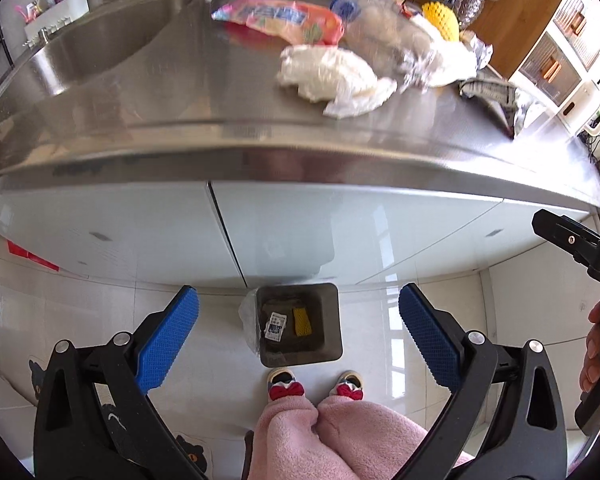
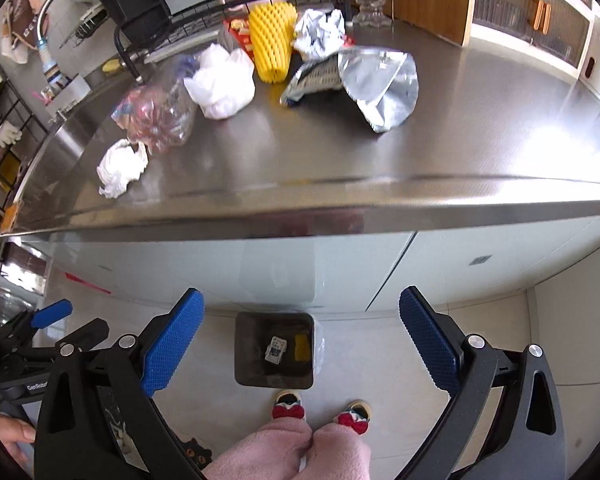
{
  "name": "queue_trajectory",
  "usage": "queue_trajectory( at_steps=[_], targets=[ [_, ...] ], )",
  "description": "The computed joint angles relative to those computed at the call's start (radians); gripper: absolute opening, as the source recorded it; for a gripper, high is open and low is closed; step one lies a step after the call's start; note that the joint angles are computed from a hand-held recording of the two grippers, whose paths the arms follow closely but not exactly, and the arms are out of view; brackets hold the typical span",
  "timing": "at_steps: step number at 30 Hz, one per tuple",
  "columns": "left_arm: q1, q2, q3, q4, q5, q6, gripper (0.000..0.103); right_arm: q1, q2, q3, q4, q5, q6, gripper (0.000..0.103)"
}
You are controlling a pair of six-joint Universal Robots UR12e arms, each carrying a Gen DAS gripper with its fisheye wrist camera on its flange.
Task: Collect trash
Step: 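Raise both tools back toward the counter trash, then grasp the white tissue with the left tool while the right tool grasps the silver wrapper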
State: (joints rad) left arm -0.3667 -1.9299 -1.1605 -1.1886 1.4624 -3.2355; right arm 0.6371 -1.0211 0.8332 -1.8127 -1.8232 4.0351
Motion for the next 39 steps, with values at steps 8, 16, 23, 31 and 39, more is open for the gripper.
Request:
queue_trajectory(
  at_steps=[8, 16, 23, 31, 39],
  targets=[
    [-0.009, -0.070, 0.161, -0.002, -0.004, -0.007, 0.095, -0.019, 0.010, -0.064, -0.001, -0.129, -0.056, 0.098],
    [-0.013, -0.161, 0.297, -0.015, 0.009, -0.029, 0.095, -0.061, 0.017, -0.080, -0.012, -0.169, -0.080, 0.098],
    [-0.020, -0.224, 0.380, -0.076, 0.024, -0.032, 0.094, -0.088, 0.060, -0.120, -0.006, -0.141, -0.193, 0.098],
    [-0.016, -0.256, 0.418, -0.107, 0.009, -0.032, 0.077, -0.109, 0.089, -0.124, -0.029, -0.084, -0.282, 0.093],
    [-0.010, -0.260, 0.421, -0.121, -0.014, -0.022, 0.042, -0.124, 0.083, -0.095, -0.071, 0.037, -0.294, 0.046]
  ],
)
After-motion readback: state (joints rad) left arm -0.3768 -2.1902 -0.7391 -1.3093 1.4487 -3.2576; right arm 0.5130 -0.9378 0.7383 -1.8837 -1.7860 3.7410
